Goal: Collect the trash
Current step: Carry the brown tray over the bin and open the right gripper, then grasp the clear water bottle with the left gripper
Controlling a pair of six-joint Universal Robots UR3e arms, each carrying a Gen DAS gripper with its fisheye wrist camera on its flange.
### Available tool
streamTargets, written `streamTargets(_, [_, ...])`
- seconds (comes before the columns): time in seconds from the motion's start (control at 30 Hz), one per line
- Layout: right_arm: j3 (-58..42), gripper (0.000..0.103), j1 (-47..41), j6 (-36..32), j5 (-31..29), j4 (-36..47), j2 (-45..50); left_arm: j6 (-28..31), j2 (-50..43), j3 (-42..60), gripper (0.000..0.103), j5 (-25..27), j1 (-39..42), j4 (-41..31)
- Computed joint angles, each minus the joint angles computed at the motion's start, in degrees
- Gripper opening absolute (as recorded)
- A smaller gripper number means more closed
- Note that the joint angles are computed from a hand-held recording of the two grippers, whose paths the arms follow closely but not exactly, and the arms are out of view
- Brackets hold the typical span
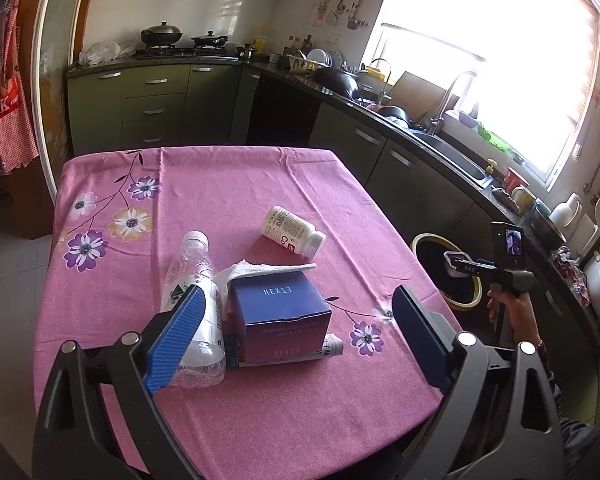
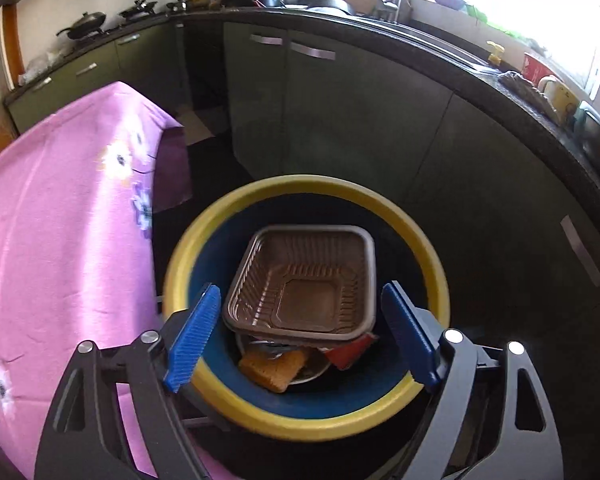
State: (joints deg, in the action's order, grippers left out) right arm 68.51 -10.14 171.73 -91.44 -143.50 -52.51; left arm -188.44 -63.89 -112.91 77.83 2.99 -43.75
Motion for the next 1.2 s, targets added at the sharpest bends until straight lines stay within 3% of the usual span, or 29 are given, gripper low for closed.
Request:
streamTargets(0.17, [11.5,0.082,-1.1,0.2,3.4,-8.0,-7.0,0.4,-0.9,1.2,0.09,1.0,-0.1,-0.9])
streamTargets(0.43, [33.0,0.087,-0.8,0.7,9.8,-17.5,-22.7,1.8,-0.8,1.2,0.09,-1.4,3.5,-4.4])
streamTargets(0.67, [38.7,0.087,-0.9,1.6,14.0,-16.6,-29.6,6.5,-4.3,7.1,0.09,2.8,5.3,-12.5])
streamTargets(0.93, [39.3,0.087,-0.2,1.9,15.4,-15.0,-30.1,15.0,-13.9,18.8,0.085,-2.8,13.4,-31.3])
streamTargets(1.2, [37.8,0.087,0.2,1.8,15.5,-14.2,-28.4,16.7,-23.9,27.5,0.076,-0.1,11.0,-39.7])
